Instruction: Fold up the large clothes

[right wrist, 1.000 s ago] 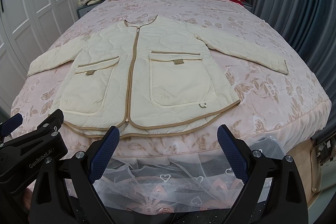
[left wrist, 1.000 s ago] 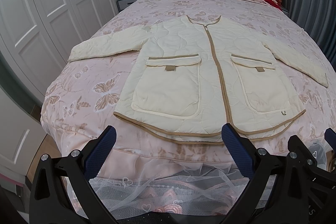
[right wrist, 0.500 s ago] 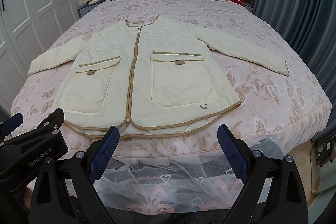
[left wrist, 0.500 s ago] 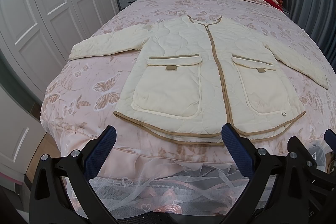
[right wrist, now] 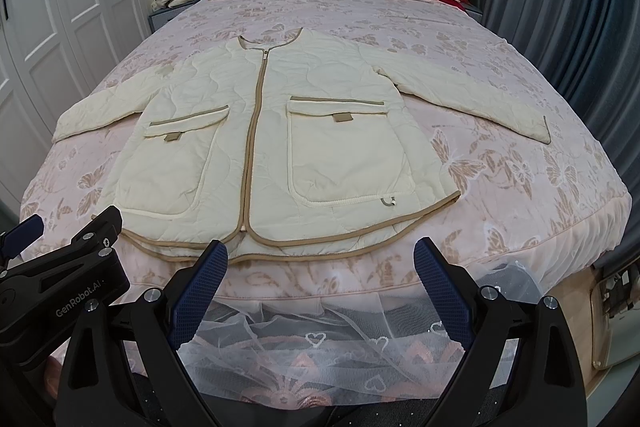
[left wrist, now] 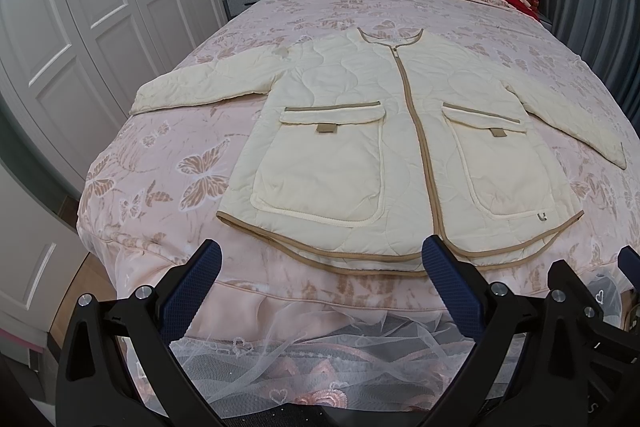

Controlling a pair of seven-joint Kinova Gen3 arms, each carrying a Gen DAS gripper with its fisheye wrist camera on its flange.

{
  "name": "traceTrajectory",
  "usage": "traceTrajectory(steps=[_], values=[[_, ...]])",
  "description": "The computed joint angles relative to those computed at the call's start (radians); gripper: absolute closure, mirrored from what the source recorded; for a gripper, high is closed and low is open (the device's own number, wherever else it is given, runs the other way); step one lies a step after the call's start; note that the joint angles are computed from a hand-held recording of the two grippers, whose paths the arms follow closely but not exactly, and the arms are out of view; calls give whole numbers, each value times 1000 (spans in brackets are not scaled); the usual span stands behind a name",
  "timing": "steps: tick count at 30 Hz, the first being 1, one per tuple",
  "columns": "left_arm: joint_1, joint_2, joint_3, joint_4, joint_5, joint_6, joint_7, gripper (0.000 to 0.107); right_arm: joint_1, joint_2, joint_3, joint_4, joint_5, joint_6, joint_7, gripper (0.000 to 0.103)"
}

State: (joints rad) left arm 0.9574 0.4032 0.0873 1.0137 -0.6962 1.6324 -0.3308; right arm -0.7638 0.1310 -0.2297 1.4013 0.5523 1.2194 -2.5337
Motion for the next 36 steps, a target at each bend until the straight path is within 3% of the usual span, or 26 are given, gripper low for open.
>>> traceTrajectory(steps=[19, 23, 29, 36], values=[[-2, 1, 0, 4, 3, 0, 1, 10, 1, 1, 1, 1, -4, -4, 3, 11], [-9, -6, 1, 20, 8, -19, 4, 9, 18, -3, 2, 22, -35, -42, 23, 11], [-58, -17, -4, 55, 23, -55, 31, 9, 155, -10, 61, 54, -178, -145, 87, 11], [-148, -2, -22, 55, 53, -93, 17, 9, 346, 50, 162, 6, -231, -195, 155, 11]])
